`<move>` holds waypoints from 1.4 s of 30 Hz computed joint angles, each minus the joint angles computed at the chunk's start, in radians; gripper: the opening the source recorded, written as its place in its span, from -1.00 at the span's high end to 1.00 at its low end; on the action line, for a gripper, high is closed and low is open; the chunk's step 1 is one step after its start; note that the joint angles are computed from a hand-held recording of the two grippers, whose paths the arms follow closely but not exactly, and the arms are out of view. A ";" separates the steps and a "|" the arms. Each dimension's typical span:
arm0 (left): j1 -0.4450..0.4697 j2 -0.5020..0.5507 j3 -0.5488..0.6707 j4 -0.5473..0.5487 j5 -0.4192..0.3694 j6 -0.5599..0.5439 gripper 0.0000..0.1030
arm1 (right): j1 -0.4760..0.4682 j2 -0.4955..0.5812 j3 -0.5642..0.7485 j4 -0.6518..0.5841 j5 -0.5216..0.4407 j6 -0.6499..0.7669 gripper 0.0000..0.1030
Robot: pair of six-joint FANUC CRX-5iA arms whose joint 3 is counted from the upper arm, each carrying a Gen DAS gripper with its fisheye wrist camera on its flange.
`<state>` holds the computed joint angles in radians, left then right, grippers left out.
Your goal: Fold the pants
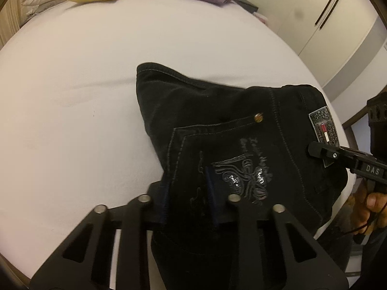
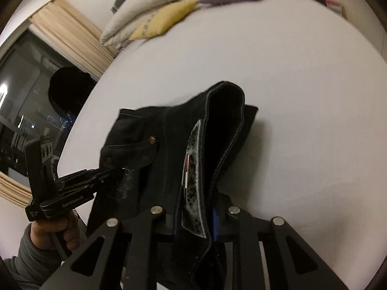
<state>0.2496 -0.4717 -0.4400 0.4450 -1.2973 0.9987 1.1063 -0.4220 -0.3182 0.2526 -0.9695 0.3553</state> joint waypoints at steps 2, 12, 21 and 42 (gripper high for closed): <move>0.008 -0.006 0.010 0.018 -0.004 -0.002 0.64 | 0.024 -0.008 0.003 0.046 -0.011 -0.021 0.60; -0.057 0.062 0.143 0.034 0.090 0.020 0.65 | -0.046 0.011 0.075 0.116 0.018 0.053 0.61; -0.176 0.284 0.229 -0.117 0.206 0.162 0.45 | -0.251 0.185 0.170 -0.121 0.025 0.225 0.44; 0.055 -0.363 -0.096 0.255 0.478 -0.155 -1.00 | 0.455 -0.071 -0.130 1.052 -0.597 -0.526 -1.00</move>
